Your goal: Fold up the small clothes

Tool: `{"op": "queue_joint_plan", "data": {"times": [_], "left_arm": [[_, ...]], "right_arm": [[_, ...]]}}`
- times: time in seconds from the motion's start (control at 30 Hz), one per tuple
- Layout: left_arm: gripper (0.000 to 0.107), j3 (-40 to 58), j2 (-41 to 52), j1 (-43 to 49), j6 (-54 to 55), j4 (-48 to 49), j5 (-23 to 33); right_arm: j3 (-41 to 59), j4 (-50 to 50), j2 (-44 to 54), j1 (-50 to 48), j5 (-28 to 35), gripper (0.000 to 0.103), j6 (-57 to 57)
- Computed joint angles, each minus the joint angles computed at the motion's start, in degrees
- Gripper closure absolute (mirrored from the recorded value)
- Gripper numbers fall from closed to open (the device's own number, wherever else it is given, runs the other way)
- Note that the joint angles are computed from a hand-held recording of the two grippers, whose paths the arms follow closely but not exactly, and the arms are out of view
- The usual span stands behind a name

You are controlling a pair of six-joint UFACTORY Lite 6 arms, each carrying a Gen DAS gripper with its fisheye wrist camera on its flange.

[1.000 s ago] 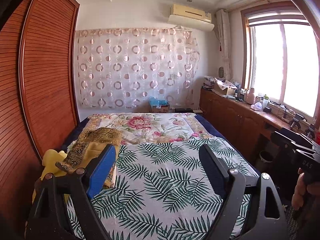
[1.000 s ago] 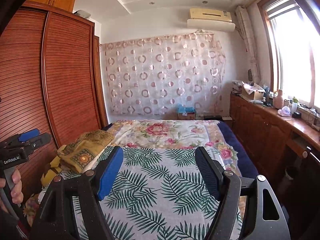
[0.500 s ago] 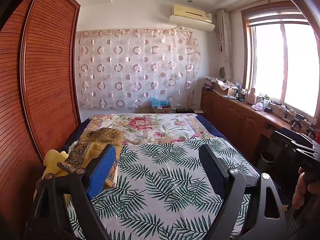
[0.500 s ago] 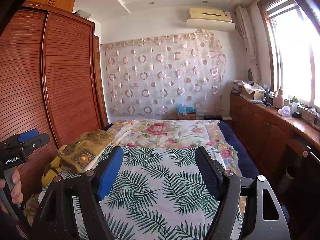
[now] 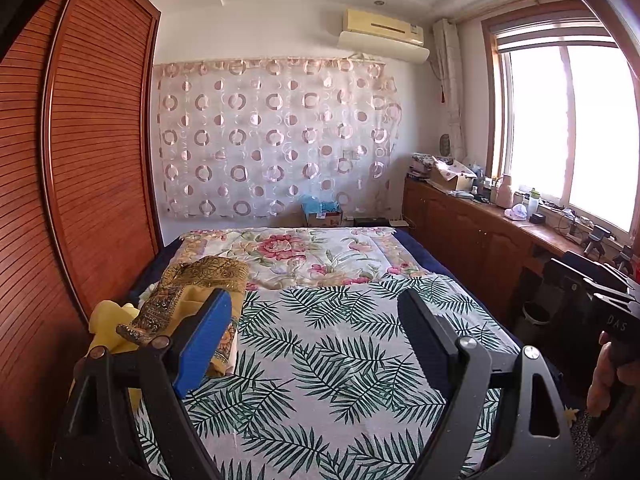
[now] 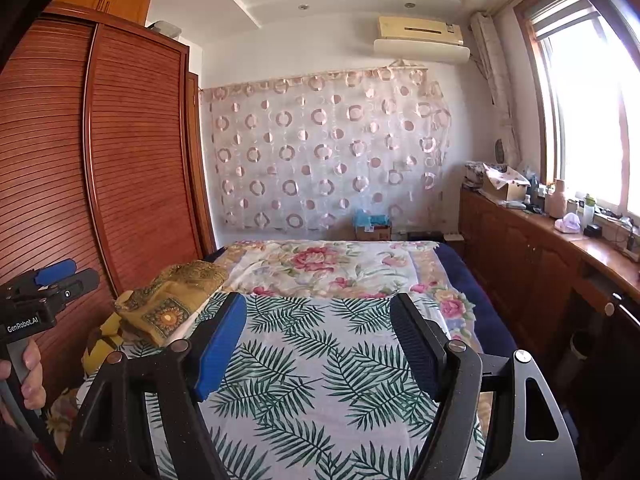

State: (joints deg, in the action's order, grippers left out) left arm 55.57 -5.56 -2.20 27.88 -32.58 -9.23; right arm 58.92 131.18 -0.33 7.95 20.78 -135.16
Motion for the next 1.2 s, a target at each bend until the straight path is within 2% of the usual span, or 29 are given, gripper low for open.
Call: {"op": "queue_joint_plan", "data": {"times": [1.2], "left_arm": [[0.021, -1.12, -0.37, 0.06, -2.72, 2.87, -0.89]], "right_arm": [[1.34, -1.72, 1.95, -1.78, 2.00, 0.027, 0.63]]}}
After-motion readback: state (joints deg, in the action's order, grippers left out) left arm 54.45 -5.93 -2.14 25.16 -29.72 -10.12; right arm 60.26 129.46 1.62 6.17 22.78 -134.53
